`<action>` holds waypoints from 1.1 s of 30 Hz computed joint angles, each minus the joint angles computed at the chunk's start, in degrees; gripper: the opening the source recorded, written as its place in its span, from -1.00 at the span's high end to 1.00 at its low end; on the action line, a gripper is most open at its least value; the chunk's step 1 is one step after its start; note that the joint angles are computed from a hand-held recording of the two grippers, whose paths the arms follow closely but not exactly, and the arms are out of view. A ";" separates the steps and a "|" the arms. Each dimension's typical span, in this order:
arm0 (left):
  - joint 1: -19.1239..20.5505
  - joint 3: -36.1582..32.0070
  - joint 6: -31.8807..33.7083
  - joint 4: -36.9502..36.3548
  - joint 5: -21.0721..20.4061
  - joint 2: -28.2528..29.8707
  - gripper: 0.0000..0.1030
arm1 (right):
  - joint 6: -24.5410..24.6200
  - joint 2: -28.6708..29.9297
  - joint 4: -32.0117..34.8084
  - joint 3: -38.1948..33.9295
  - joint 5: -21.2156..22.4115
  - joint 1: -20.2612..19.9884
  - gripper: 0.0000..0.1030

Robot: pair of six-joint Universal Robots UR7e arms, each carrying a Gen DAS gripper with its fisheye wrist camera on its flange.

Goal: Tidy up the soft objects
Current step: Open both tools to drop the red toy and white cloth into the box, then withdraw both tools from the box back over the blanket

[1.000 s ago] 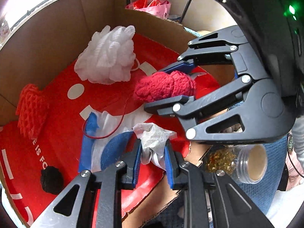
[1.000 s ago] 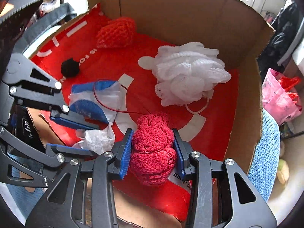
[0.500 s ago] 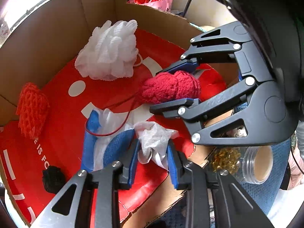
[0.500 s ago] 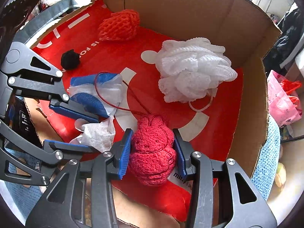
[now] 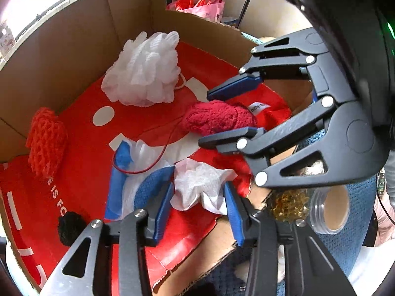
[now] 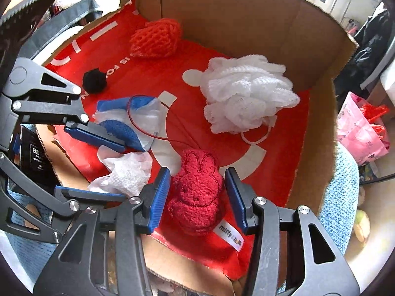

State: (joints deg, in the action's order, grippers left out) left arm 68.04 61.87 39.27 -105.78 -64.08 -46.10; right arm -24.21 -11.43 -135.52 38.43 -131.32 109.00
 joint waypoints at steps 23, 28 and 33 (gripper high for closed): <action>0.71 18.76 -6.48 -20.43 -7.44 -20.63 -0.82 | 2.55 -14.75 -25.94 27.49 -0.41 4.74 -0.35; 0.58 24.85 -7.15 -26.92 -7.42 -25.94 -0.94 | 1.99 -17.37 -33.23 34.21 -0.73 6.30 -0.50; 0.59 31.60 -7.92 -33.81 -7.58 -31.22 -0.99 | 2.23 -19.87 -41.67 41.37 -0.34 7.72 -0.68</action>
State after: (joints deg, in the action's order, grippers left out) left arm 68.64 93.47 31.35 -139.58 -71.66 -77.32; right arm -21.98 -31.30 -177.19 79.81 -131.66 116.72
